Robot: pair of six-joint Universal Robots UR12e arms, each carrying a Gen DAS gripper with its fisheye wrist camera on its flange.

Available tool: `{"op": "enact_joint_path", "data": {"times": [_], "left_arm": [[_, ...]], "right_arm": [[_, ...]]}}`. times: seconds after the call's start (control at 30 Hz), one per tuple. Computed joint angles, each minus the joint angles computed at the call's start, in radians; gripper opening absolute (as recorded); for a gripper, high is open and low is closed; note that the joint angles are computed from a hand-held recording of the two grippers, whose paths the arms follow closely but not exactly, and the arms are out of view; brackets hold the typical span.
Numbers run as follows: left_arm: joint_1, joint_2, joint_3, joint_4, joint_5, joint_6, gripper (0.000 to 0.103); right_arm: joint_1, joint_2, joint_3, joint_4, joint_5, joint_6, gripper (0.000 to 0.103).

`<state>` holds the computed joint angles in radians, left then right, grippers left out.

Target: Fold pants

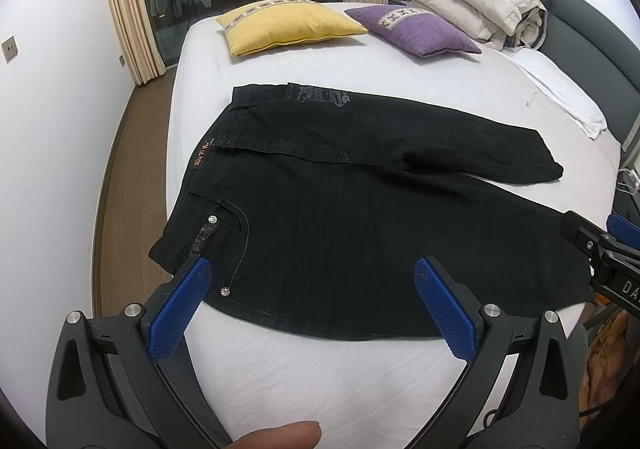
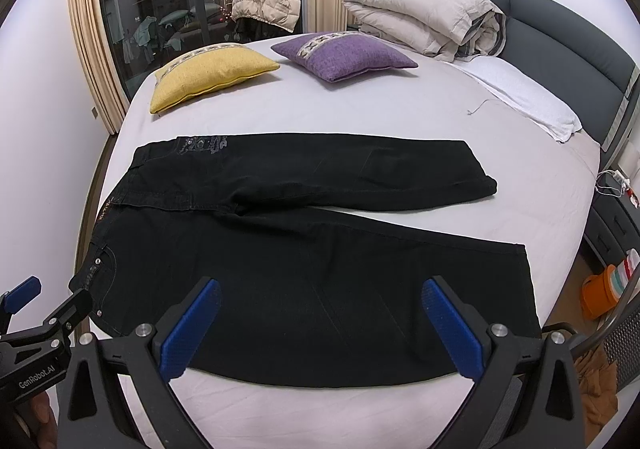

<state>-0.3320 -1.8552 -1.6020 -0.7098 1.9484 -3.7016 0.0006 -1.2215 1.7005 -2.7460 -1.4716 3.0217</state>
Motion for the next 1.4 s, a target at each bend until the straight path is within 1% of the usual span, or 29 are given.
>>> {"op": "enact_joint_path", "data": {"times": [0.23, 0.43, 0.53, 0.6, 0.63, 0.67, 0.7, 0.73, 0.77, 0.8, 0.83, 0.87, 0.9, 0.97, 1.0, 1.03, 1.07, 1.1, 1.13, 1.17, 1.2, 1.27, 1.3, 1.33, 1.37, 1.4], "left_arm": [[0.002, -0.004, 0.001, -0.004, -0.009, 0.002, 0.103], [0.016, -0.008, 0.000, 0.001, -0.038, 0.015, 0.103], [0.031, -0.017, 0.001, 0.026, -0.061, 0.056, 0.103], [0.050, -0.027, 0.007, 0.040, -0.094, 0.094, 0.103], [0.064, -0.032, 0.010, 0.056, -0.124, 0.120, 0.103], [0.076, -0.038, 0.015, 0.073, -0.156, 0.142, 0.103], [0.094, -0.046, 0.021, 0.090, -0.205, 0.166, 0.103], [0.115, -0.055, 0.030, 0.107, -0.261, 0.184, 0.103], [0.131, -0.067, 0.041, 0.128, -0.296, 0.201, 0.103], [0.141, -0.080, 0.057, 0.141, -0.306, 0.226, 0.103], [0.147, -0.096, 0.085, 0.121, -0.296, 0.263, 0.103], [0.156, -0.123, 0.133, 0.064, -0.286, 0.319, 0.103], [0.165, -0.148, 0.174, 0.033, -0.278, 0.360, 0.103], [0.187, -0.190, 0.233, 0.027, -0.264, 0.412, 0.103], [0.202, -0.219, 0.274, 0.022, -0.275, 0.455, 0.103], [0.217, -0.250, 0.321, -0.002, -0.284, 0.501, 0.103], [0.229, -0.275, 0.359, -0.028, -0.290, 0.537, 0.103], [0.243, -0.312, 0.417, -0.069, -0.304, 0.587, 0.103], [0.255, -0.342, 0.464, -0.105, -0.317, 0.624, 0.103], [0.266, -0.374, 0.513, -0.143, -0.326, 0.665, 0.103], [0.275, -0.405, 0.562, -0.187, -0.340, 0.709, 0.103], [0.290, -0.470, 0.661, -0.272, -0.357, 0.799, 0.103], [0.297, -0.499, 0.707, -0.312, -0.365, 0.838, 0.103], [0.302, -0.517, 0.735, -0.341, -0.379, 0.863, 0.103], [0.309, -0.546, 0.783, -0.390, -0.393, 0.896, 0.103], [0.312, -0.562, 0.811, -0.420, -0.406, 0.917, 0.101]], "right_arm": [[0.001, 0.001, 0.006, -0.004, 0.001, -0.001, 0.103], [-0.003, 0.012, -0.005, 0.007, 0.012, -0.016, 0.103], [-0.019, 0.019, -0.015, 0.017, 0.068, -0.047, 0.103], [-0.035, 0.030, -0.031, 0.026, 0.126, -0.077, 0.103], [-0.042, 0.035, -0.039, 0.031, 0.153, -0.089, 0.103], [-0.054, 0.046, -0.054, 0.043, 0.198, -0.111, 0.103], [-0.060, 0.052, -0.065, 0.054, 0.224, -0.124, 0.103], [-0.071, 0.066, -0.086, 0.068, 0.269, -0.150, 0.103], [-0.077, 0.076, -0.103, 0.074, 0.297, -0.169, 0.103], [-0.083, 0.090, -0.123, 0.077, 0.325, -0.196, 0.103], [-0.089, 0.108, -0.149, 0.079, 0.355, -0.228, 0.103], [-0.093, 0.121, -0.169, 0.082, 0.379, -0.253, 0.103], [-0.096, 0.145, -0.203, 0.079, 0.405, -0.288, 0.103], [-0.099, 0.180, -0.257, 0.088, 0.440, -0.326, 0.103], [-0.099, 0.200, -0.288, 0.103, 0.454, -0.340, 0.103], [-0.097, 0.226, -0.329, 0.128, 0.468, -0.356, 0.100], [-0.095, 0.248, -0.365, 0.154, 0.477, -0.374, 0.094], [-0.090, 0.280, -0.416, 0.197, 0.481, -0.400, 0.091], [-0.087, 0.300, -0.449, 0.226, 0.486, -0.419, 0.085], [-0.084, 0.321, -0.484, 0.260, 0.495, -0.443, 0.081], [-0.082, 0.354, -0.538, 0.316, 0.521, -0.485, 0.080], [-0.079, 0.397, -0.604, 0.384, 0.558, -0.536, 0.077], [-0.075, 0.433, -0.663, 0.436, 0.568, -0.561, 0.076], [-0.073, 0.459, -0.706, 0.474, 0.569, -0.573, 0.076], [-0.070, 0.483, -0.746, 0.507, 0.569, -0.583, 0.075], [-0.066, 0.515, -0.797, 0.549, 0.572, -0.594, 0.074]]}}
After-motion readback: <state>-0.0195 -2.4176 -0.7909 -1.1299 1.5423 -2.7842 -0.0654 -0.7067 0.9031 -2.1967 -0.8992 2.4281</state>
